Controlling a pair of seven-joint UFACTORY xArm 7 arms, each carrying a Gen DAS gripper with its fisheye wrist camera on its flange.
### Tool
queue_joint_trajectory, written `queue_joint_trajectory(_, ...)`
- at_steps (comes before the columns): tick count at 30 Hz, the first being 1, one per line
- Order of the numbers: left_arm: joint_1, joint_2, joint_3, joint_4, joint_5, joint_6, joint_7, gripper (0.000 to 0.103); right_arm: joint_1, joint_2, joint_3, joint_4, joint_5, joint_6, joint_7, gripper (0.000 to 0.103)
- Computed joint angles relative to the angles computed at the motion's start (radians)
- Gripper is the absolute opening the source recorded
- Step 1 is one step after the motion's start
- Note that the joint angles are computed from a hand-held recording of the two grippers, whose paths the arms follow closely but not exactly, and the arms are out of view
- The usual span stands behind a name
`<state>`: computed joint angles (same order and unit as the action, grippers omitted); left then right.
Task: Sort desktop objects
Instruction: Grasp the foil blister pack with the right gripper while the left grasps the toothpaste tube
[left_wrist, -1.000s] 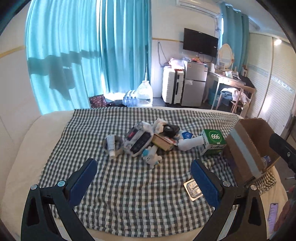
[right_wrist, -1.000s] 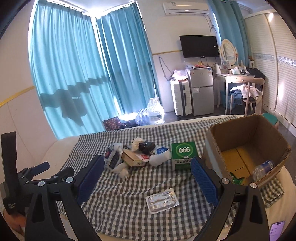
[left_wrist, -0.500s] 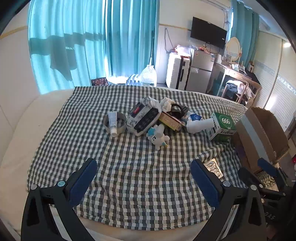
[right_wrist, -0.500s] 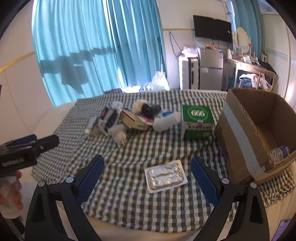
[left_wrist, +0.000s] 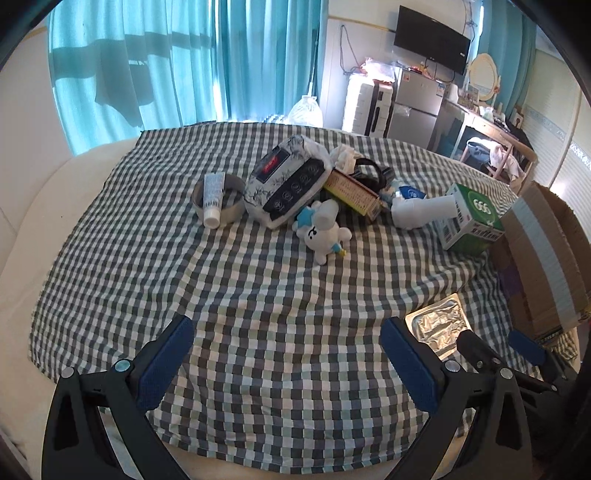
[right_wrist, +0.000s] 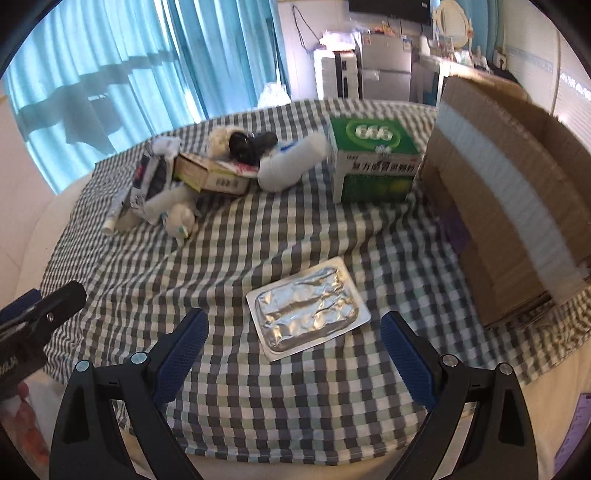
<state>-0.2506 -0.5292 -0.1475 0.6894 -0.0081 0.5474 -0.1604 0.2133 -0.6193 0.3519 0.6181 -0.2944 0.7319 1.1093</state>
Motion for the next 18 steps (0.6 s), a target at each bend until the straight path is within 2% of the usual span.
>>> queue_joint_trajectory(8,0.019,0.070,0.005,-0.017,0.013,-0.032,-0.024,0.103,-0.038,0.107,-0.032,-0.015,0.054,-0.062,0.149,0.095)
queue_joint_trajectory(13,0.040,0.114,0.005,-0.003,0.035,-0.011,-0.034,0.103,-0.043,0.172,-0.090,-0.055,0.122,-0.199,0.231,0.097)
queue_joint_trajectory(18,0.047,0.143,0.021,0.007,0.036,-0.002,-0.034,0.103,-0.085,0.255,-0.073,0.010,0.016,-0.198,0.226,0.097)
